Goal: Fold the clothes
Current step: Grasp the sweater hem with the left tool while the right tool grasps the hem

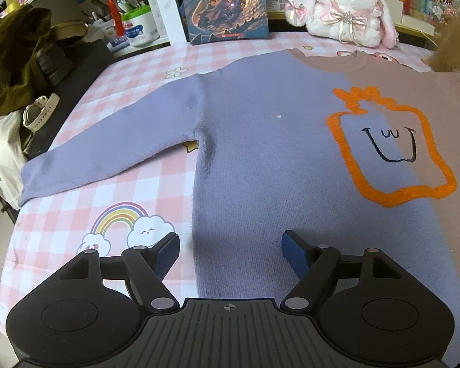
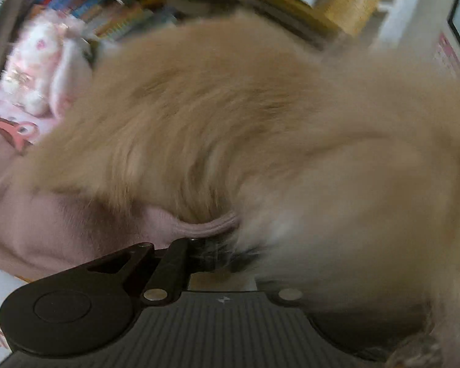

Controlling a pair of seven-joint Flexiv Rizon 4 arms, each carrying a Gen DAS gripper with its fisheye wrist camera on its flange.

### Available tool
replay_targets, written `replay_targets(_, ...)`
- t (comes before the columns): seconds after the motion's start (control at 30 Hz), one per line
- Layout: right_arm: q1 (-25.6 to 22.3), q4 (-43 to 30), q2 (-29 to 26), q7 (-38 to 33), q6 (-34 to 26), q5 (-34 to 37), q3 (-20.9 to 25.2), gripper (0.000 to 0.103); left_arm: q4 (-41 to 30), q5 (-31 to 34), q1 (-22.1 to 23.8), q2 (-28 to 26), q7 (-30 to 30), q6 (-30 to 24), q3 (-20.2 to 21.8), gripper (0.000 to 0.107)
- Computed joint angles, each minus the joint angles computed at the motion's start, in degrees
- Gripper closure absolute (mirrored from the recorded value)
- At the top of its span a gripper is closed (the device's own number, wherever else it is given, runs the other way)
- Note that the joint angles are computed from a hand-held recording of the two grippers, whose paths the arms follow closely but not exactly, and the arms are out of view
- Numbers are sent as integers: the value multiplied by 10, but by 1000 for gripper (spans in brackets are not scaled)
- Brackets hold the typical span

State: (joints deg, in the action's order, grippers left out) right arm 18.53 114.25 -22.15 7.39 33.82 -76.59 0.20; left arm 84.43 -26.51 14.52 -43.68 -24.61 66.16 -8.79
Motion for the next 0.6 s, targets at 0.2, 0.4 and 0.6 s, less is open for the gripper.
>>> replay_targets(0.2,0,3,-2,48,-29,67,3,100,13,-8,3,4,21,10,-15,30)
replay_targets(0.4,-25,42,35,148,77,130,21,94,24,-23,4,6,12,22,-19,30)
replay_targets(0.6,14,58,47,209,23,141,30,48,32,-13,4,15,20,28,-16,31)
